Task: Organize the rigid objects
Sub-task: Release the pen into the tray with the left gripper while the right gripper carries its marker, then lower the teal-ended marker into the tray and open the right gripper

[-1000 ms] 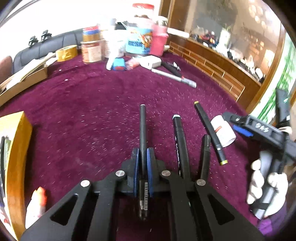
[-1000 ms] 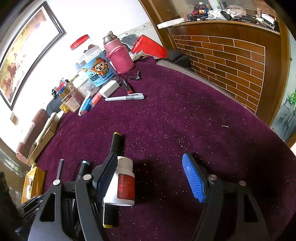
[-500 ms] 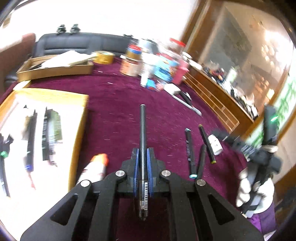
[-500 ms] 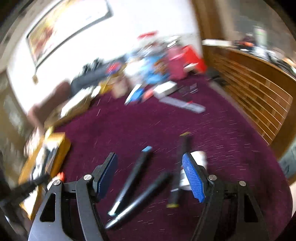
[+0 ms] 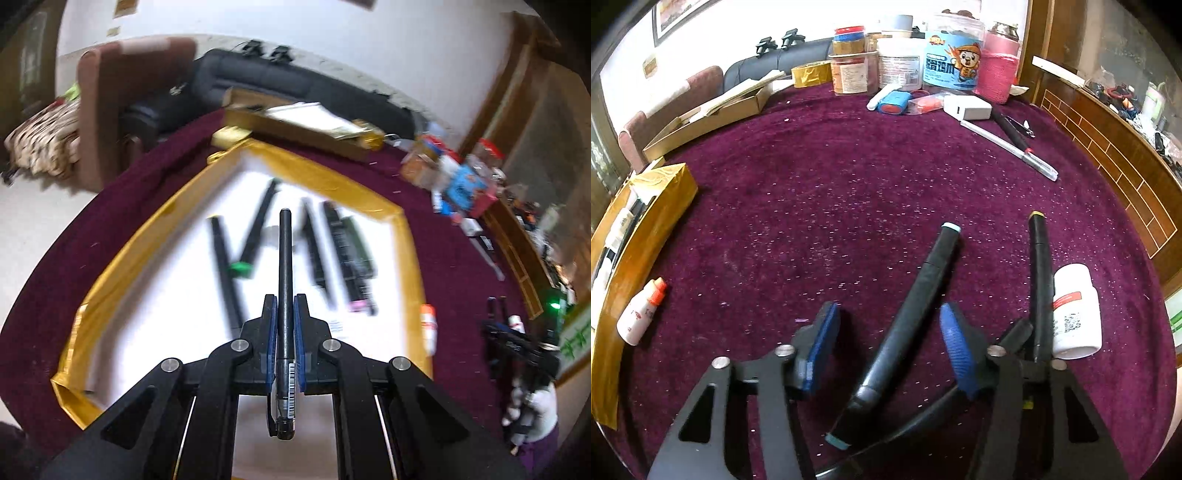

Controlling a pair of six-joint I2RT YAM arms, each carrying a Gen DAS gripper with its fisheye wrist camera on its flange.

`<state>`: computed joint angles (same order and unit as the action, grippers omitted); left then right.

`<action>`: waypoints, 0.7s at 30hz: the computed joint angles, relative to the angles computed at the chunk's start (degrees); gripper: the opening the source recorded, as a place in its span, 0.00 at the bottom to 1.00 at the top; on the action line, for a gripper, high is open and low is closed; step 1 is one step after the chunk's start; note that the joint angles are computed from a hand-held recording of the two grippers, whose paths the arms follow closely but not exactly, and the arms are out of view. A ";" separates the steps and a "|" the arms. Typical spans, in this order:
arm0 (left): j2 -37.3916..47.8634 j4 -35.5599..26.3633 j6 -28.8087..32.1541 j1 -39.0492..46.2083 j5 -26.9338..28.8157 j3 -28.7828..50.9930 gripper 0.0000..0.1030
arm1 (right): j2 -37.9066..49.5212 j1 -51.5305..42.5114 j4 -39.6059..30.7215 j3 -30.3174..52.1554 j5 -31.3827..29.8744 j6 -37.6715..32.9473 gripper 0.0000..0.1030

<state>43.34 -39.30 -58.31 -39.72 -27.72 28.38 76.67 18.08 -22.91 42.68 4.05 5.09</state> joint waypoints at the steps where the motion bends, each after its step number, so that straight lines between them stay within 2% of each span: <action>1: -0.56 0.05 0.91 1.68 1.27 -0.70 0.06 | -0.68 0.43 0.07 -0.57 -0.22 0.28 0.33; 2: -0.28 0.65 2.05 3.67 2.74 -1.30 0.06 | -0.39 1.01 0.17 -0.36 -0.18 0.77 0.24; 5: 0.19 0.59 2.05 5.63 3.83 -2.31 0.06 | -0.96 0.82 -0.47 -0.28 -2.39 1.69 0.12; 11: -4.00 -2.61 -0.96 5.93 3.62 -3.64 0.08 | -2.68 -6.07 -2.00 0.05 -21.45 3.28 0.12; 15: -7.63 -7.24 -5.89 0.58 -0.45 -2.59 0.09 | -4.34 -5.35 -4.10 2.30 -29.53 5.22 0.12; 16: -8.17 -8.63 -7.10 -0.98 -1.88 -2.08 0.11 | -4.57 -4.39 -4.89 3.22 -31.12 5.87 0.13; 19: -8.39 -13.69 -13.08 -7.83 -8.03 0.46 0.25 | -4.07 1.32 -5.99 6.38 -32.68 8.36 0.13; 21: -8.00 -16.81 -16.93 -11.84 -11.39 1.96 0.38 | -2.90 6.32 -6.28 8.52 -32.97 10.32 0.13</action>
